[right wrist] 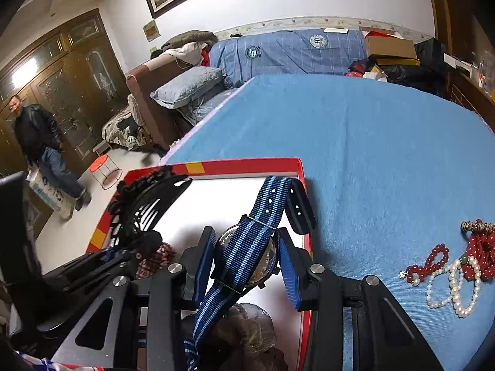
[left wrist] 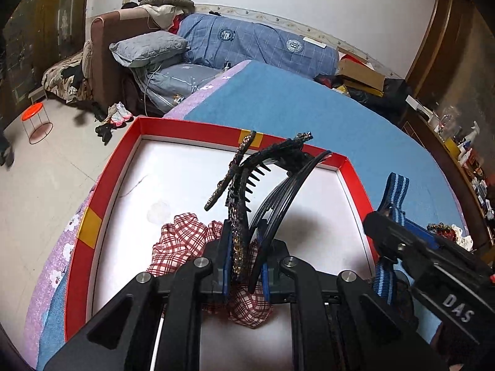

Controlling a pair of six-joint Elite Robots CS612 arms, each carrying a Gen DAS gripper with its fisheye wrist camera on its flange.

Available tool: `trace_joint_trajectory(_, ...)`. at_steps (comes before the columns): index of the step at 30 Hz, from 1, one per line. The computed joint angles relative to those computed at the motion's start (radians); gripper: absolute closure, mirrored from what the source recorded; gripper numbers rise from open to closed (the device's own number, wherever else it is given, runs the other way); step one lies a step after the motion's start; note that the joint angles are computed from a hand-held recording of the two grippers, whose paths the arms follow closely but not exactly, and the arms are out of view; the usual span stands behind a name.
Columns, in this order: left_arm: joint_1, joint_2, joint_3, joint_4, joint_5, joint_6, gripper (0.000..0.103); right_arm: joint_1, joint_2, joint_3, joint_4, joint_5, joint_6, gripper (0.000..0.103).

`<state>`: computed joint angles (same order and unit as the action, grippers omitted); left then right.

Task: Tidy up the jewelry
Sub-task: 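Carry the claw clips over the tray with the left tool while the right carries the watch, then open both tools to drop the claw clips and watch into the tray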

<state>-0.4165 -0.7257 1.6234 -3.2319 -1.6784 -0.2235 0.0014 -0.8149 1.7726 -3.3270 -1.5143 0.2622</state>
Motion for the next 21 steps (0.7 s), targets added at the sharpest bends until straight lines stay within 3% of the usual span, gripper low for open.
trace_joint_trajectory(21, 0.001, 0.006, -0.008, 0.018, -0.003, -0.001, 0.088, -0.007, 0.024, -0.025, 0.056, 0.034, 0.035, 0.058)
